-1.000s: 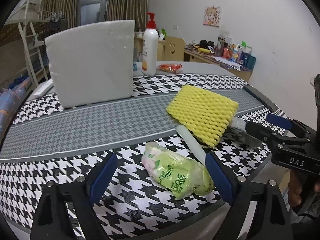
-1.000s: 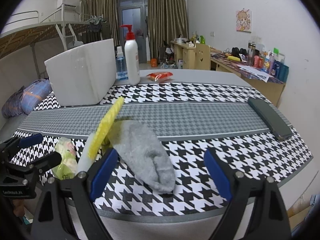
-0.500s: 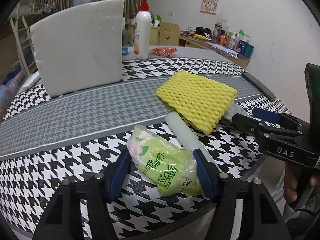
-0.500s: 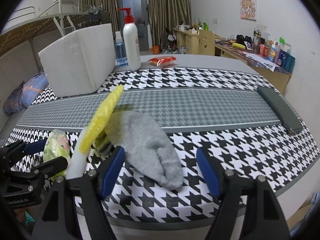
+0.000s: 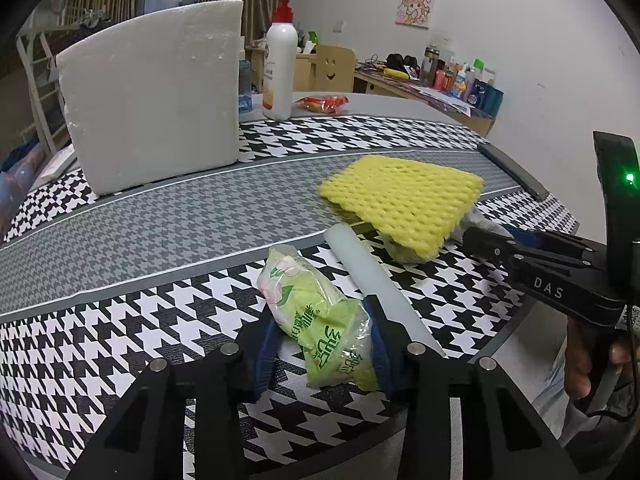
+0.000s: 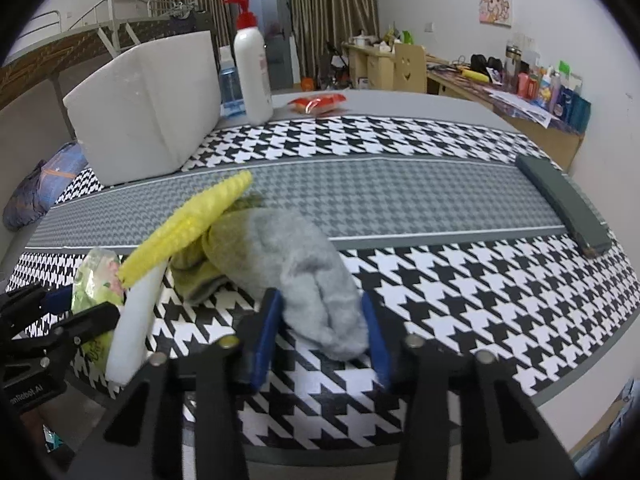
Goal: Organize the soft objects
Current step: 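Close the left tool on the green snack bag while the right tool grasps the grey sock, then lift the green bag with the left tool while the right tool lifts the sock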
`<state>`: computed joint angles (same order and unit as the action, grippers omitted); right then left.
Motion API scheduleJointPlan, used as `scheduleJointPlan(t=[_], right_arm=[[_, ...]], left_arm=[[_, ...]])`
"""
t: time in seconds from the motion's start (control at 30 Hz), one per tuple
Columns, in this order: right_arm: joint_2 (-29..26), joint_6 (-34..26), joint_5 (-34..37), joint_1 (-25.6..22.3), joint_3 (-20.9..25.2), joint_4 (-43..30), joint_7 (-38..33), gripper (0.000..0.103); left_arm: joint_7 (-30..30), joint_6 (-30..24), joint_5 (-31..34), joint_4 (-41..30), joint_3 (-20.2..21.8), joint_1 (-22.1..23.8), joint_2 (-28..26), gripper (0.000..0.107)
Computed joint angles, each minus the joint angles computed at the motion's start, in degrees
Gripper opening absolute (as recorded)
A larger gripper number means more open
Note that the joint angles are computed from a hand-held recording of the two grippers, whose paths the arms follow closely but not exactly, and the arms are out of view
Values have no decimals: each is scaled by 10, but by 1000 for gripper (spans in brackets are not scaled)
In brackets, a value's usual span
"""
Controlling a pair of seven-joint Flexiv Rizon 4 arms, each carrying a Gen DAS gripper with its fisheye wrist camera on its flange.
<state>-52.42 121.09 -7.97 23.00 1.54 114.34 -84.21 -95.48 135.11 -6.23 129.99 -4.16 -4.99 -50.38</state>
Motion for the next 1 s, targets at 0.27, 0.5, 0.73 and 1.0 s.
scheduleJointPlan(t=[0.27, 0.5, 0.73, 1.0], right_arm=[[4, 8, -23, -30, 23, 7, 8, 14], [20, 50, -15, -32, 24, 26, 9, 13], [37, 93, -4, -34, 27, 44, 11, 13], [53, 133, 1, -40, 30, 60, 21, 13]], left_arm=[[-4, 19, 3, 9, 2, -1, 2, 41], [-3, 48, -10, 19, 11, -12, 5, 41], [0, 69, -21, 28, 14, -17, 8, 41], [8, 92, -35, 38, 19, -27, 16, 41]])
